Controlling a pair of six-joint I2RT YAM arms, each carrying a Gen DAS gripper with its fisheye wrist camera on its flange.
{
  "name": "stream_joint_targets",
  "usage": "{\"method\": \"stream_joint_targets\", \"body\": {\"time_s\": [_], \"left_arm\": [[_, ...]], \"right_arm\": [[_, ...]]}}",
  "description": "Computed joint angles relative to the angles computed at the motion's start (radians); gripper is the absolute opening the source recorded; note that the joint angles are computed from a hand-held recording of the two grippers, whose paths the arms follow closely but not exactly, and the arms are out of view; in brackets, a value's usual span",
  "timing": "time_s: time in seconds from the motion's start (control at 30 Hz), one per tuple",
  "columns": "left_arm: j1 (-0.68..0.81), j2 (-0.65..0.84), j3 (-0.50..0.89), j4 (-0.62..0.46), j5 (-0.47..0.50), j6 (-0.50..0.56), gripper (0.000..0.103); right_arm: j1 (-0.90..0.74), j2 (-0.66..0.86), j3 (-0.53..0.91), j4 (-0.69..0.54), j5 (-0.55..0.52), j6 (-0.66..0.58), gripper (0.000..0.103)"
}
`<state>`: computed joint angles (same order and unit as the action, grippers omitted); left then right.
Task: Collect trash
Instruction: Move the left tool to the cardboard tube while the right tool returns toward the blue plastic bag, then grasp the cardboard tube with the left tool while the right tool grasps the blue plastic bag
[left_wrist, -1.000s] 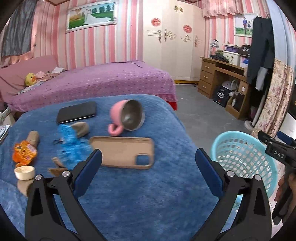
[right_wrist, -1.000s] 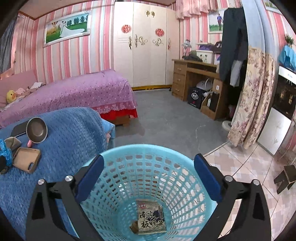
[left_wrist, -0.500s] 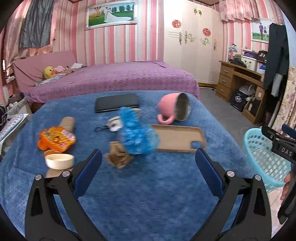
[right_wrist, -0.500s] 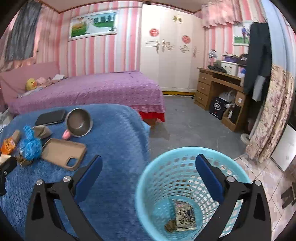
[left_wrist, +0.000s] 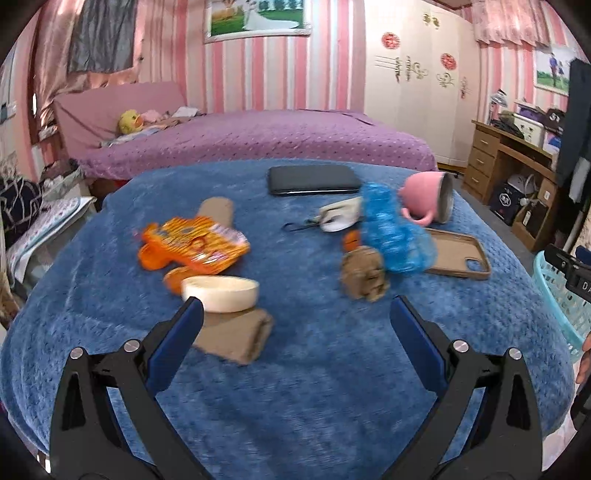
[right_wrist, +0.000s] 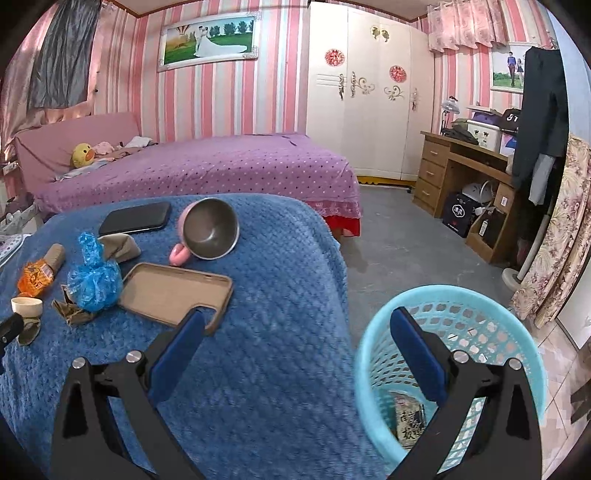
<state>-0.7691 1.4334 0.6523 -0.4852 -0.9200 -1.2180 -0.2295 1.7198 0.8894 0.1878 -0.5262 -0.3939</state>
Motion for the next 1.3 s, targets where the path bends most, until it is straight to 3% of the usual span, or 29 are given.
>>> {"method": "stream_joint_targets", "body": {"time_s": [0.3,0.57,0.67,0.73,0.8,1.1,1.3], "left_arm": [[0.099,-0.151,-0.186,0.041,0.089,0.042,0.097],[0.240,-0.203,-0.280,0.226,0.222,0.208,0.097],[0.280,-0.191,-0.289,0.281,0.273,0.264,0.083],[0.289,-0.195,-0.294,0.305,0.296,0.288,0.061],[0.285,-0.202,-0.297,0.320,0.308,0.303,0.056],[0.073,-0.306,-0.201,0.059,0.068,0.134,0.053],[0.077,-0.300,-0.147,-0.024,0.002,0.095,0.053]], "right_arm": [[0.053,-0.036,-0.050,0.017,0.060,0.003,0.098],[0.109,-0.044,-0.055,-0.014,0.070,0.041,0.098],[0.130,-0.052,-0.071,-0.009,0.075,0.035,0.098],[0.140,-0.065,-0.088,-0.004,0.080,0.032,0.098],[0.141,-0.072,-0.095,-0.006,0.076,0.026,0.098],[0.127,-0.073,-0.087,-0.022,0.058,0.038,0.098],[0.163,-0.081,-0.110,0.006,0.065,0.031,0.098]]}}
